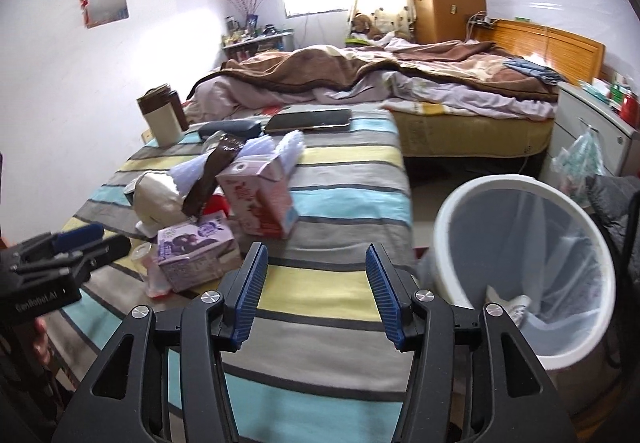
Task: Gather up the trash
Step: 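Grasp the pink juice carton with the right gripper while the left gripper grasps the clear cup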
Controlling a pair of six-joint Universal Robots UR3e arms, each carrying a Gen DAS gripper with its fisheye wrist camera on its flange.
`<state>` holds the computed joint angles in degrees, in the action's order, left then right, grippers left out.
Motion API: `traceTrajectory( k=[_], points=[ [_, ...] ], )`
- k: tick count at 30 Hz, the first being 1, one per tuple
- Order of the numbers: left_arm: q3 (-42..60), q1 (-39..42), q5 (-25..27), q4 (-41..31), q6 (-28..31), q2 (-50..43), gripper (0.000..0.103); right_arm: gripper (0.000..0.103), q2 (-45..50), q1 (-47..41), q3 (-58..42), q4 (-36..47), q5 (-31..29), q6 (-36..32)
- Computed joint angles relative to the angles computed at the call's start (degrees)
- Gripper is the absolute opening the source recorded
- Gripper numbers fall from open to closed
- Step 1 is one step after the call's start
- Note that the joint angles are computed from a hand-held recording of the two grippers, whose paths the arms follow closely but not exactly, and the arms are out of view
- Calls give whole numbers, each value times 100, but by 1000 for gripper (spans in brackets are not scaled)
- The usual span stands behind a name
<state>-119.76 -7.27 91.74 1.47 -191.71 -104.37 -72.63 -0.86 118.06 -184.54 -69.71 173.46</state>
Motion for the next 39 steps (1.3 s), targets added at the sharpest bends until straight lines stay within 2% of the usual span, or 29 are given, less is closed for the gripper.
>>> traceTrajectory(
  k=[8, 12, 16, 20, 27, 33, 39],
  points=[
    [-80, 257, -390, 107, 234, -312, 65, 54, 658, 322, -1054, 541, -154, -202],
    [200, 214, -449, -53, 284, -592, 65, 56, 978, 328, -1588, 948, 116, -274],
    [407, 257, -483, -244, 298, -796, 65, 63, 1280, 191, -2024, 1296, 815, -423],
    [416, 371, -534, -225, 345, -848, 65, 64, 1461, 211, -2212, 1187, 941, -521],
    [441, 594, -576, -316, 357, -856, 65, 65, 1792, 340, -2965, 1952, 927, -970],
    [410, 669, -509, -302, 292, -826, 65, 65, 1693, 421, -2846, 2087, 908, -1330],
    [363, 762, -591, -244, 226, -806, 65, 65, 1615, 215, -2755, 2427, 1231, -1042]
  ],
)
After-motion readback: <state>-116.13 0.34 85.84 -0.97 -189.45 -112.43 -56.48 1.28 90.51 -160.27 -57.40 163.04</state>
